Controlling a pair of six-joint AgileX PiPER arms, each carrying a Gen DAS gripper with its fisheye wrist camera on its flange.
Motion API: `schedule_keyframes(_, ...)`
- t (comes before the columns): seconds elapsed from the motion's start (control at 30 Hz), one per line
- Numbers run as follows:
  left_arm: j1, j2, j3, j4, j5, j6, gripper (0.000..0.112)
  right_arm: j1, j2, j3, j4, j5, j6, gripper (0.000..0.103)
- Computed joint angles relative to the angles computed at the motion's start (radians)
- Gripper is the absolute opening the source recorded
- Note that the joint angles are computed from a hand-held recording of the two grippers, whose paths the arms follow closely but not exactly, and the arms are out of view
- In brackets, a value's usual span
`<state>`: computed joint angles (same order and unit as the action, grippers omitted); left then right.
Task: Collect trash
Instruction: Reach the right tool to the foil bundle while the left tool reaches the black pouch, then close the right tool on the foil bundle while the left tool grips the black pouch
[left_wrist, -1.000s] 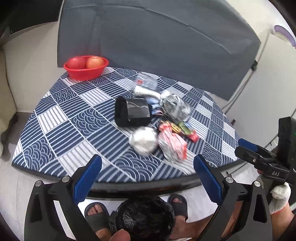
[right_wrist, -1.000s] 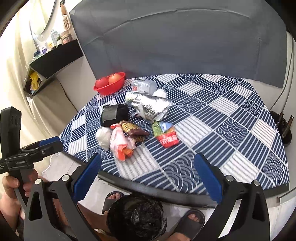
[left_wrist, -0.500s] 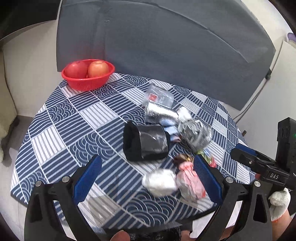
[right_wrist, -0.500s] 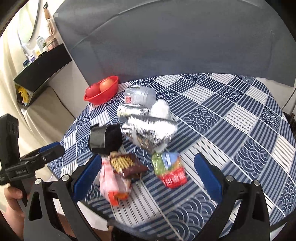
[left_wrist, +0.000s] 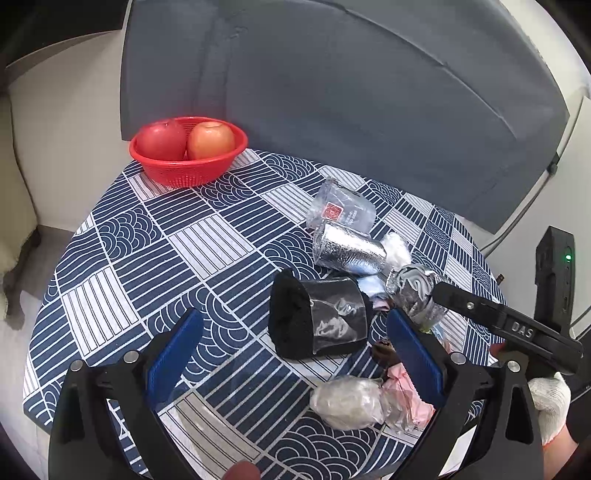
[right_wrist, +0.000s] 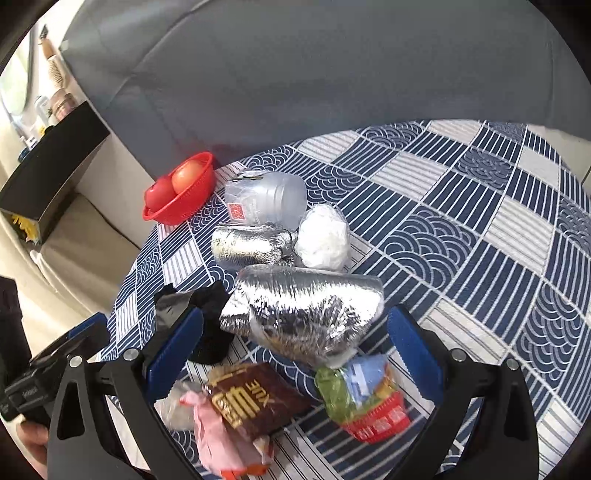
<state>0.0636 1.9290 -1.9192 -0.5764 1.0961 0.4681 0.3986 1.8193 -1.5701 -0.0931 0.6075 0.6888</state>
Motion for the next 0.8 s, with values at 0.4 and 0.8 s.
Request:
schedule_keyframes(0.4,-0.007,0.008,-0.020,0.015,0.013,-0.008,0.096,-0.008,0.084,-0.100,0.028,0.054,0.007,0.085)
schedule_keyframes(0.8,-0.041,-0.005,0.007,0.048,-0.007,-0.008,0.096,0.007,0.032,-0.060,0.007,0.033,0.014,0.081)
